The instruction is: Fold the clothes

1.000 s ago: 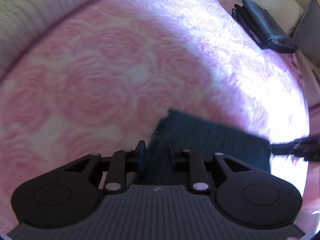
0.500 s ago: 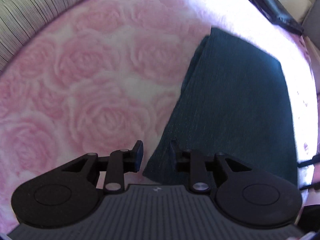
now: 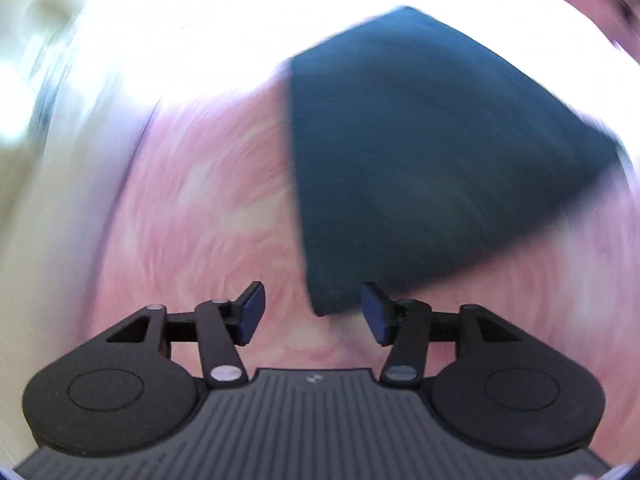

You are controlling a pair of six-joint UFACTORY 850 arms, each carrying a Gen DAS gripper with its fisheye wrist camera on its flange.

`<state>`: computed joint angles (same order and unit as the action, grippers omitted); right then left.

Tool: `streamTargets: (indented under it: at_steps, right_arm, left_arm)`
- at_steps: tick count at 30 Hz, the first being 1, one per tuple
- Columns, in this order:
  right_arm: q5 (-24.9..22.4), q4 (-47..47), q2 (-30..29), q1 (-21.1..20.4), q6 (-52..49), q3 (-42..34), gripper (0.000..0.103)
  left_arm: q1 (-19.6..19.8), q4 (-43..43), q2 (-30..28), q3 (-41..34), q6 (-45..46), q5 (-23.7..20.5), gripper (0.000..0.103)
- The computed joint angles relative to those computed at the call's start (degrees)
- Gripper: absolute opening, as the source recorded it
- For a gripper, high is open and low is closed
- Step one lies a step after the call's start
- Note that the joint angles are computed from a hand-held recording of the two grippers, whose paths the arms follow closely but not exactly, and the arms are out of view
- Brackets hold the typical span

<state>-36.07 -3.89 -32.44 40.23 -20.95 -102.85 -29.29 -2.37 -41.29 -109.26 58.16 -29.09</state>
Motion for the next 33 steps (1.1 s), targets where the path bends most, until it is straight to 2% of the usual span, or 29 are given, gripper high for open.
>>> streamTargets:
  at_steps: [2,5,7,8,9,10,11,12,14,17,20,22,25,27,29,31,33]
  right_arm:
    - [0.65,-7.19,-2.00,1.43,2.29,-0.43,0.070]
    - [-5.66,-21.49,-7.13,3.60,6.02,-3.42,0.067]
    - [-5.77,-26.37,-8.70,4.37,8.40,-3.85,0.067]
    - [-5.78,-26.34,-9.00,4.32,9.29,-4.26,0.061]
    - [-5.19,-26.71,-8.65,4.02,10.93,-3.94,0.048]
    - [-4.64,-26.55,-8.33,3.60,11.99,-3.78,0.026]
    - [-3.92,-23.99,-7.57,2.80,10.66,-3.43,0.020]
    - [-3.51,-21.35,-6.76,1.96,8.50,-3.26,0.019]
    - [-3.52,-17.95,-4.04,0.44,2.40,-2.14,0.016]
    - [-4.45,-13.75,0.06,-2.13,-6.41,-0.75,0.016]
    - [-5.14,-12.91,4.77,-5.45,-13.29,3.04,0.016]
    - [-5.56,-10.01,8.44,-8.91,-21.28,6.12,0.016]
    - [-5.62,-10.99,11.91,-12.93,-26.81,10.42,0.017]
    - [-5.16,-14.16,12.73,-14.55,-24.67,13.57,0.019]
    - [-5.20,-17.81,13.39,-15.30,-21.58,16.40,0.029]
    - [-6.05,-19.37,14.41,-15.31,-17.07,18.52,0.038]
    - [-7.71,-19.76,15.49,-15.35,-8.21,19.78,0.044]
  left_arm:
    - [-0.85,0.01,2.39,5.79,11.99,4.20,0.051]
    - [-1.05,-4.72,3.12,10.43,29.19,10.66,0.054]
    - [-1.47,-3.56,2.74,12.26,33.71,15.60,0.055]
    - [-1.67,-2.24,2.29,12.44,34.04,17.30,0.058]
    - [-1.91,0.00,1.80,11.97,32.11,17.73,0.058]
    - [-2.17,2.44,1.31,11.38,29.74,17.88,0.056]
    - [-2.61,6.09,1.00,10.40,25.46,16.64,0.040]
    - [-3.09,9.22,0.72,9.30,21.54,15.03,0.030]
    - [-4.05,10.32,0.62,7.39,18.48,11.49,0.022]
    - [-6.20,3.72,2.79,6.87,20.43,6.68,0.019]
    - [-9.54,-1.81,3.11,3.13,17.33,-1.34,0.019]
    - [-12.12,-4.76,1.55,-1.10,12.45,-6.51,0.019]
    - [-15.38,-7.62,-3.13,-9.06,5.37,-13.02,0.021]
    - [-16.61,-9.46,-7.51,-15.82,2.30,-18.27,0.025]
    - [-16.86,-10.48,-11.45,-22.75,0.73,-24.46,0.025]
    - [-15.82,-12.79,-12.70,-25.87,2.63,-28.03,0.025]
    - [-14.03,-15.02,-14.74,-30.74,3.84,-32.35,0.030]
